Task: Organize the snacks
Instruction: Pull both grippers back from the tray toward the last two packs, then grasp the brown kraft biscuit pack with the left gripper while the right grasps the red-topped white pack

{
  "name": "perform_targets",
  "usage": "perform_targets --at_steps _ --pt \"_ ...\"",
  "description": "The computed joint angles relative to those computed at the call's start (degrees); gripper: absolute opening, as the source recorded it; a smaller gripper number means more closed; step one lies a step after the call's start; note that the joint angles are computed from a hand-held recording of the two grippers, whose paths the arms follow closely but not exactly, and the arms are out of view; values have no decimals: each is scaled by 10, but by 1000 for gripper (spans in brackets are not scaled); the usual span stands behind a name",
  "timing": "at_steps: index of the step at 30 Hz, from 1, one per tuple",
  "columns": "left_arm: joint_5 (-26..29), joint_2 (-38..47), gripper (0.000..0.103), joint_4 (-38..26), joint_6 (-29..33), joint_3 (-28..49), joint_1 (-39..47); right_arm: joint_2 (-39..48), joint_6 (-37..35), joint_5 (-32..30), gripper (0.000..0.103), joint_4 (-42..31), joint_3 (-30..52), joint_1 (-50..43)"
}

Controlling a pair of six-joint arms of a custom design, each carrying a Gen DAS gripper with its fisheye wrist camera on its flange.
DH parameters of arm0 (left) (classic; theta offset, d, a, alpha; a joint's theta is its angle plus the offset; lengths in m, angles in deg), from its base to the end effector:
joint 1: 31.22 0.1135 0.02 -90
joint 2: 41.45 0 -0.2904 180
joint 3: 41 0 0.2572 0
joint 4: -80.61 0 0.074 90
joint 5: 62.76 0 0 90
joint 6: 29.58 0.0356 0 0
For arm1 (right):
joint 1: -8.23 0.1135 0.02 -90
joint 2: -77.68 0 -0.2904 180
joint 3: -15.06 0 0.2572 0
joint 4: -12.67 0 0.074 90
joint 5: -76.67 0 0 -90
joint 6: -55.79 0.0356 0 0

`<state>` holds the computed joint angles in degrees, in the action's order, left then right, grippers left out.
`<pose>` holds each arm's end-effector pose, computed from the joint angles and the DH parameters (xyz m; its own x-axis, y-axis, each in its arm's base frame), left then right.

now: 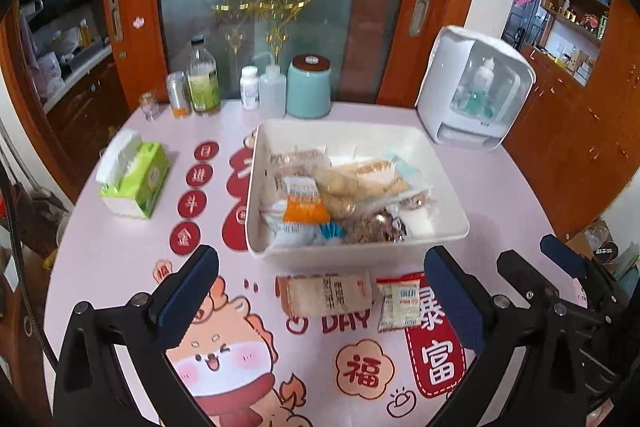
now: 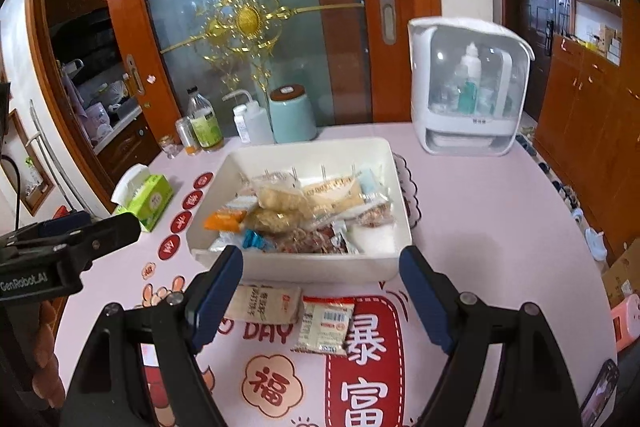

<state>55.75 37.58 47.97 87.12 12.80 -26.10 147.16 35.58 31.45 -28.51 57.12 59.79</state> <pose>0.2539 0.0057 0.1998 -0.6752 0.3359 -0.6568 0.5348 0.8361 -0.1221 0.1332 0.1275 0.1746 -0.5718 0.3511 -0.7415 0.4063 0.9064 0.1159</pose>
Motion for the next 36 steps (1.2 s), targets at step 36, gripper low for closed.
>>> perform_targets --at_steps 36 --pt "-87 367 101 345 192 -43 -47 408 -142 -312 81 477 -85 -221"
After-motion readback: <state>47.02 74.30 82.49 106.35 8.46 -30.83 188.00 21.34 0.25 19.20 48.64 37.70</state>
